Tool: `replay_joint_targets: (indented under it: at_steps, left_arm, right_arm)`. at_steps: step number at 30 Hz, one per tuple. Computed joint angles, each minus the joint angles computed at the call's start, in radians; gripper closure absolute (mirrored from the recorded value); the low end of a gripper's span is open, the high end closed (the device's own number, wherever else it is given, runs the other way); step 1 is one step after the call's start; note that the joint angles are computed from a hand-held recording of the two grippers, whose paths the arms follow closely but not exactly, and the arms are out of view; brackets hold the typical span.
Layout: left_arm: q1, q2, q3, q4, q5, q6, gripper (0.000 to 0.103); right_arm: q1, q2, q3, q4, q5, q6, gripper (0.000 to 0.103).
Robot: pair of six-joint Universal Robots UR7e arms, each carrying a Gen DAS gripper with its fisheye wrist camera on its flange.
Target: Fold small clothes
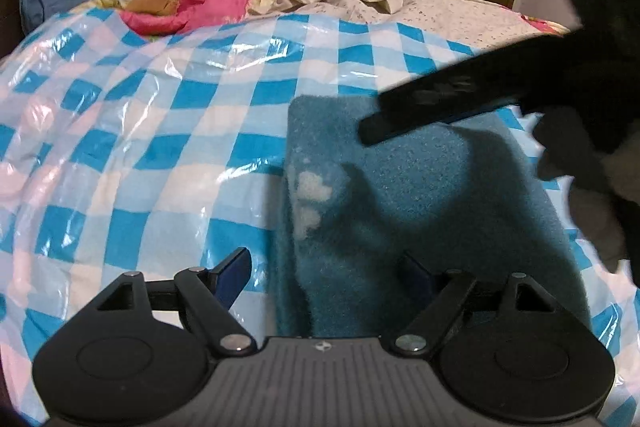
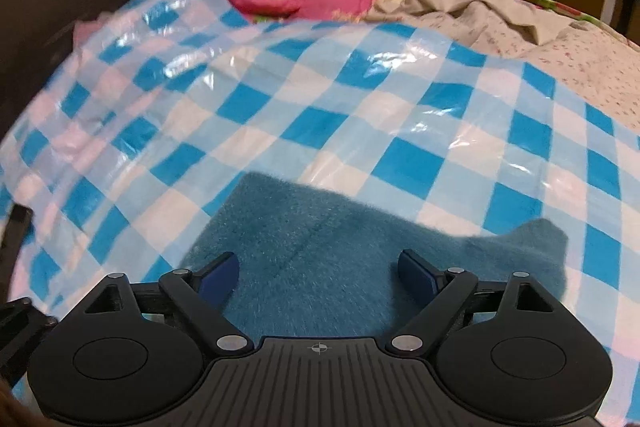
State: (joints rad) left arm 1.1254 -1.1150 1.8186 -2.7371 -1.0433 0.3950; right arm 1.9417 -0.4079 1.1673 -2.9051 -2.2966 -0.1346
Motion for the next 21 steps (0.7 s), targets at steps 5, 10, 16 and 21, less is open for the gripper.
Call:
replay_joint_targets:
  at_steps: [5, 10, 16, 21]
  left_arm:
    - [-0.010, 0.004, 0.008, -0.016, 0.010, 0.012, 0.013]
    - [-0.016, 0.021, 0.008, -0.002, 0.035, 0.016, 0.012]
    - [-0.031, 0.020, 0.012, 0.007, 0.075, 0.004, 0.012]
    - [-0.041, 0.005, 0.032, -0.008, 0.085, 0.010, 0.012]
  right_arm:
    - [0.003, -0.098, 0.174, -0.121, -0.020, 0.013, 0.016]
    - [-0.005, -0.130, 0.280, -0.215, -0.067, 0.008, 0.015]
    - [-0.012, -0.133, 0.291, -0.225, -0.061, 0.019, 0.012]
    - [0.003, -0.180, 0.369, -0.280, -0.043, 0.027, 0.015]
